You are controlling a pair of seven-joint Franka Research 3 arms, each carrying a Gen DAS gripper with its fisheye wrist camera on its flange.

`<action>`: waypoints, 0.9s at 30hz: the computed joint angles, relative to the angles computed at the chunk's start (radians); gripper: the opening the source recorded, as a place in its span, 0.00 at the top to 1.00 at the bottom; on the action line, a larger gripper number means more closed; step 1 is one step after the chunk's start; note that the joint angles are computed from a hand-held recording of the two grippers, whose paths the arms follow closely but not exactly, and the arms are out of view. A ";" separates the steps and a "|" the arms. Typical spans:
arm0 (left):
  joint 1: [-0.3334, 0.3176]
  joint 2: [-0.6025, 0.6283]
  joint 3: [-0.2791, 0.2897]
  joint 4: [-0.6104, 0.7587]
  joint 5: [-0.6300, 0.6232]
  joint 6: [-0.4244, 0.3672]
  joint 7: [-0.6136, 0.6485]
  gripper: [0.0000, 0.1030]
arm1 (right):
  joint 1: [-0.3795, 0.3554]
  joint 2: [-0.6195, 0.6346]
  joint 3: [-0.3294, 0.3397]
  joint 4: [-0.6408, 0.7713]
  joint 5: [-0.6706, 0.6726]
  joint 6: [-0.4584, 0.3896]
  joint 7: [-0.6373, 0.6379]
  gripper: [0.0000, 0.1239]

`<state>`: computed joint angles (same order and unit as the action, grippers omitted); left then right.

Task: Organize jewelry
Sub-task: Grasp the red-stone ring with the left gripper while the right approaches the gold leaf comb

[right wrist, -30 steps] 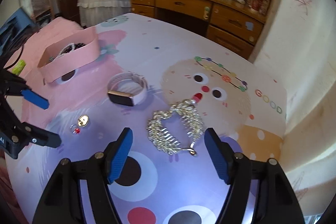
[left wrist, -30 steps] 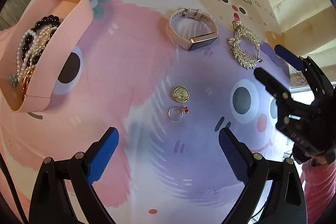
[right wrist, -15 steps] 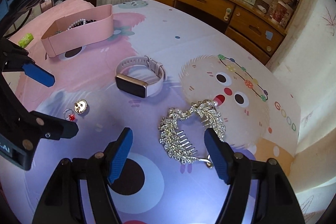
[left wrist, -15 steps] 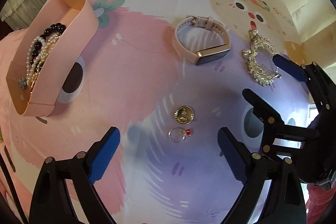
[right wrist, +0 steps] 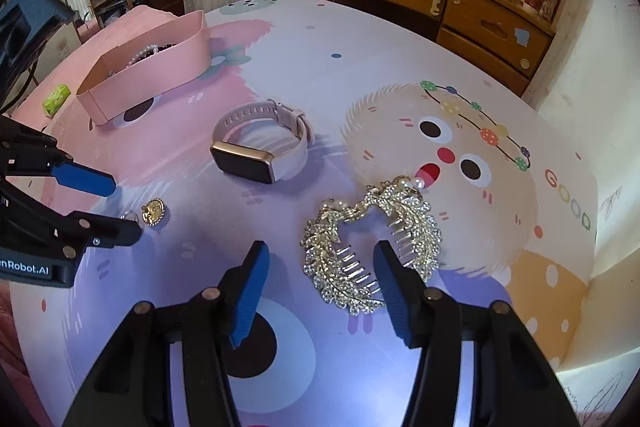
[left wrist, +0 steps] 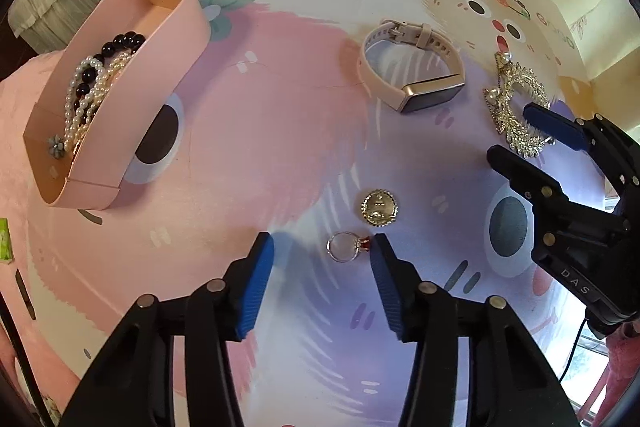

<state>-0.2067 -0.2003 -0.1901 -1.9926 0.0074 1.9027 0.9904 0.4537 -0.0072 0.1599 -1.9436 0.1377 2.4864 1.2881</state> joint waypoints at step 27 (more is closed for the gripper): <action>0.019 -0.172 0.074 -0.178 -0.127 0.112 0.115 0.95 | 0.000 -0.023 0.000 0.042 0.146 -0.094 0.148 0.75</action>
